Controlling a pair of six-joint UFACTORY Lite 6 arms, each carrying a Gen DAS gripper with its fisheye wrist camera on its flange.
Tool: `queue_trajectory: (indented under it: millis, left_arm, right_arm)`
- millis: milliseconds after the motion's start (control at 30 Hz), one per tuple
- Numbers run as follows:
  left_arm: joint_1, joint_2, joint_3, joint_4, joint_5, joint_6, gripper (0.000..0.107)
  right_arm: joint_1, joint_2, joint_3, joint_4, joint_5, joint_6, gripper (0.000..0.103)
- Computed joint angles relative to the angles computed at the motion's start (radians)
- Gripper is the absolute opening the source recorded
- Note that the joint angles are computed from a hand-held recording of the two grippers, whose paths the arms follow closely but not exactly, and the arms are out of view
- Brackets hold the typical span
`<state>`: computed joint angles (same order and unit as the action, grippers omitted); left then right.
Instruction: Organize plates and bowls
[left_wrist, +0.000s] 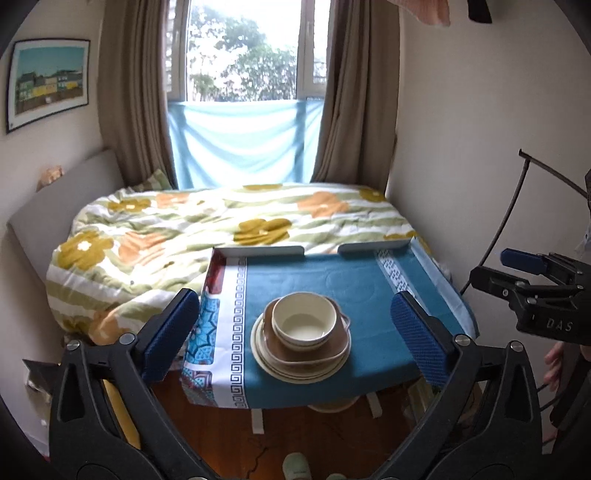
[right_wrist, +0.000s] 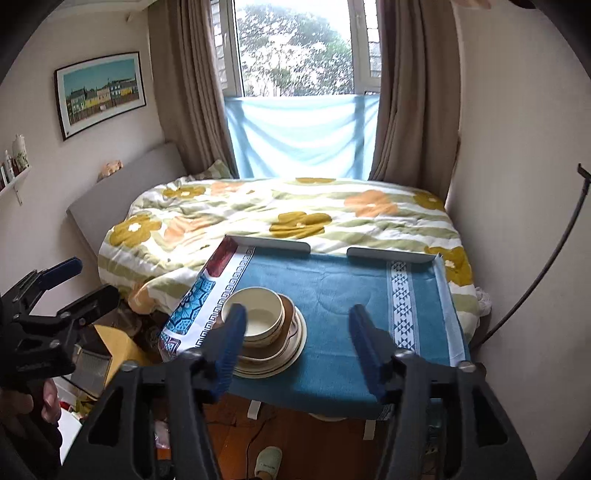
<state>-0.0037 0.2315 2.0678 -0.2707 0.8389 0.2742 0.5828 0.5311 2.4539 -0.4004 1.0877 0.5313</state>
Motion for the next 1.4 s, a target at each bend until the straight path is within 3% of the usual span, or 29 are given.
queue_trajectory:
  millis: [67,367,1400]
  left_arm:
    - [-0.022,-0.072,-0.072,0.071,-0.035,-0.064,0.103]
    - [-0.040,-0.255,-0.277,0.078,-0.135,-0.109,0.103]
    - [-0.052,-0.326,-0.362,0.128,-0.204,-0.137,0.103]
  right_arm:
    - [0.029,-0.112,-0.158,-0.085,-0.050,0.089,0.098]
    - [0.130,-0.344,-0.495,-0.400,-0.096,0.402,0.101]
    - [0.171,-0.324,-0.458,-0.465,-0.022,0.440,0.101]
